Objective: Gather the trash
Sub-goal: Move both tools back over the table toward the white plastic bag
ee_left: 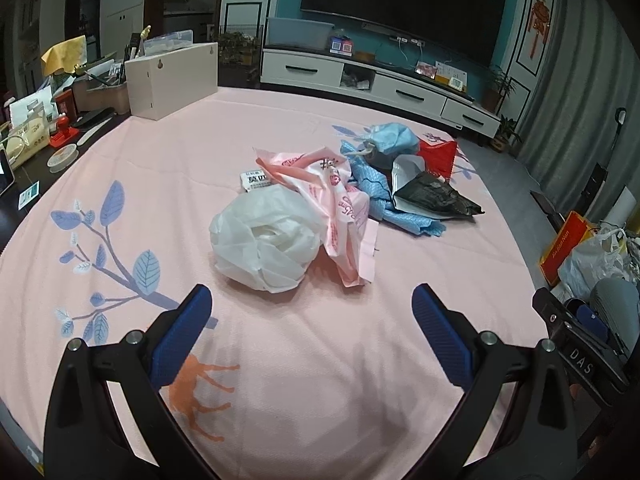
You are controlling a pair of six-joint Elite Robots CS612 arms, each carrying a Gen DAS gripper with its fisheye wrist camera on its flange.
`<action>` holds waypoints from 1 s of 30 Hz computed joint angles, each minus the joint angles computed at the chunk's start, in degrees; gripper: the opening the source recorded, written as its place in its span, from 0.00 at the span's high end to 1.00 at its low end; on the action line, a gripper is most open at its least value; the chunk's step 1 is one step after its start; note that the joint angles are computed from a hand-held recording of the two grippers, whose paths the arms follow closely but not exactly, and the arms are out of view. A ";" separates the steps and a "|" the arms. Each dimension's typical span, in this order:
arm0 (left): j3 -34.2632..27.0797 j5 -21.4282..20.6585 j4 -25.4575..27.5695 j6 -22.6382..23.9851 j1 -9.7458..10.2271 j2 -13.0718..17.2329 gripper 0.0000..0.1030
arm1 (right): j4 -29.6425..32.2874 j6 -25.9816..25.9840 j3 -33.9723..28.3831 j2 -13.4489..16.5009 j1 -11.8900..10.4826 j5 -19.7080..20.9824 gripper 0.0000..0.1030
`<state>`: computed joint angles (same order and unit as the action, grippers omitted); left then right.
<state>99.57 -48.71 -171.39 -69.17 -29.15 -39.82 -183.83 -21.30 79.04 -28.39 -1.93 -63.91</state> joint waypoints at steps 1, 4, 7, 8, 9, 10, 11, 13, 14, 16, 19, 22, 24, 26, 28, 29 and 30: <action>0.00 0.41 0.24 -0.10 -0.11 -0.01 0.03 | -0.84 -0.09 0.17 0.03 0.07 -0.22 0.03; -0.30 2.03 1.58 -0.16 -0.42 0.03 0.03 | -3.82 -0.75 0.78 0.13 0.22 -0.82 0.03; -0.62 2.45 2.54 0.81 -0.52 0.11 0.03 | -5.97 -1.89 1.37 0.08 0.43 -1.71 0.03; -0.73 2.44 3.18 0.69 -0.52 0.08 0.03 | -5.59 -2.93 1.45 0.00 0.45 -1.43 0.03; -0.75 2.33 3.19 0.74 -0.50 0.08 0.03 | -5.07 -3.66 1.48 -0.08 0.53 -1.53 0.03; -0.73 2.10 2.93 0.89 -0.47 0.08 0.03 | -4.51 -4.50 1.46 -0.13 0.65 -1.86 0.03; -0.64 1.61 2.50 0.97 -0.39 0.06 0.03 | -4.10 -5.34 1.45 -0.18 0.80 -2.30 0.03; -0.53 1.02 1.92 0.91 -0.29 0.04 0.03 | -3.90 -7.32 1.44 -0.10 1.07 -3.12 0.03; -0.48 0.86 1.85 0.61 -0.24 0.02 0.03 | -3.76 -8.39 1.50 -0.13 1.16 -3.23 0.03; -0.35 0.66 1.60 0.23 -0.18 -0.02 0.03 | -3.29 -9.36 1.65 -0.22 1.18 -2.74 0.03; 0.08 -0.52 -1.12 1.90 0.02 0.12 0.03 | -2.36 -9.83 1.80 -0.37 1.09 -1.61 0.03; 0.25 -1.01 -2.88 3.18 0.10 0.25 0.03 | -0.92 -9.95 1.51 -0.39 0.89 -0.27 0.03; 0.30 -1.02 -3.48 3.75 0.08 0.30 0.03 | 1.16 -9.14 1.01 -0.44 0.62 1.03 0.03; 0.26 -1.05 -3.28 3.81 0.08 0.28 0.03 | 2.57 -7.46 0.62 -0.42 0.31 2.19 0.03; 0.23 -1.51 -3.36 3.88 0.18 0.30 0.03 | 3.69 -5.41 0.23 -0.40 0.03 3.16 0.03; 0.25 -1.84 -3.64 4.03 0.24 0.31 0.03 | 3.95 -4.90 0.15 -0.39 -0.09 3.68 0.03; 0.31 -2.19 -4.05 4.26 0.30 0.32 0.03 | 4.49 -4.35 0.07 -0.41 -0.28 4.59 0.03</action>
